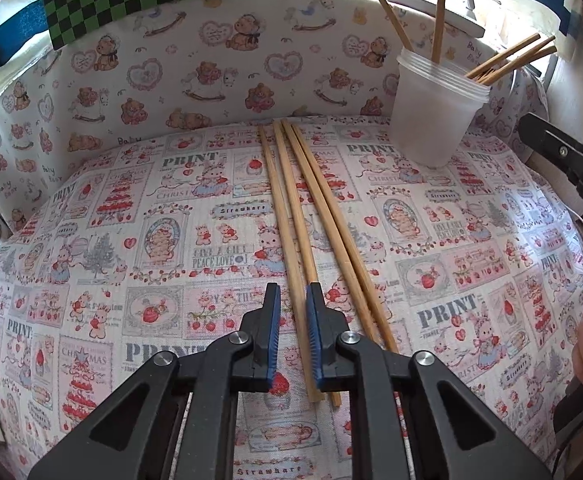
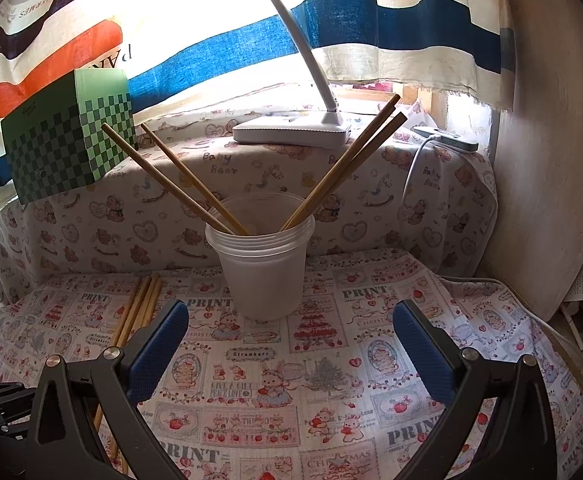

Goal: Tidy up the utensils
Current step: 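Lower the left tool onto the wooden chopstick bundle and close on one chopstick, then close the right tool on another chopstick while the left tool lifts its chopstick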

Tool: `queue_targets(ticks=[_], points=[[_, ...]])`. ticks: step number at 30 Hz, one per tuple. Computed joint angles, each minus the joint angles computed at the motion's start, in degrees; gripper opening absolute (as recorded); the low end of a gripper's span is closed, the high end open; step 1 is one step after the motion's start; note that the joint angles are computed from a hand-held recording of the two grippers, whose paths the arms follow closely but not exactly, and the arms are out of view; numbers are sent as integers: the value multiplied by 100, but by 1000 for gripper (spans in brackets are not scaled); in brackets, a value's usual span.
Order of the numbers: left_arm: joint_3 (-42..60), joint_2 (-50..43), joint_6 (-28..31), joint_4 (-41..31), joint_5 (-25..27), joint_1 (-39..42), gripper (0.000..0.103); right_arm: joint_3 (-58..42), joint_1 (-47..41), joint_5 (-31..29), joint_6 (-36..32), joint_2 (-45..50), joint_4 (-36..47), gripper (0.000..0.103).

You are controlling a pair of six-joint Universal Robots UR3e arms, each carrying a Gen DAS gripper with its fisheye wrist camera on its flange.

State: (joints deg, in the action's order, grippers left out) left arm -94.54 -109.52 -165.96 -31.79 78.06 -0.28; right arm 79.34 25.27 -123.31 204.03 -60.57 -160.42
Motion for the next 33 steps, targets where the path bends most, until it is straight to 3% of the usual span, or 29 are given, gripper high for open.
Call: queue_targets(ticks=[3, 7, 11, 15, 18, 21, 24, 26, 27, 29, 31, 33], points=[[-124, 8, 121, 265, 192, -111, 12, -50, 30, -10, -27, 36, 30, 103], [220, -80, 340, -397, -153, 41, 15, -136, 75, -41, -94, 101, 83, 103], [189, -48, 357, -343, -48, 4, 15, -189, 85, -81, -101, 153, 129, 103], [110, -3, 343, -257, 91, -76, 8, -134, 30, 43, -75, 103, 135, 103], [-48, 165, 222, -175, -217, 109, 6, -60, 3, 161, -118, 53, 52, 103], [-556, 617, 147, 569, -495, 361, 6, -51, 47, 205, -199, 74, -56, 103], [-1056, 1129, -56, 1186, -1255, 859, 6, -4, -1, 689, -304, 11, -8, 103], [-1341, 1345, -237, 1759, -1561, 1116, 6, 27, -147, 1514, -495, -85, 196, 85], [-1460, 1429, -264, 2030, -1651, 1210, 6, -71, -222, 1974, -612, -95, 503, 70], [-1571, 1540, -245, 2325, -1745, 1310, 6, -241, -342, 2806, -758, -39, 983, 59], [-1589, 1608, -238, 2387, -1811, 1414, 6, -440, -330, 3218, -849, 116, 1312, 43], [-1494, 1660, -154, 2173, -1928, 1498, 6, -637, -223, 3258, -910, 266, 1541, 38]])
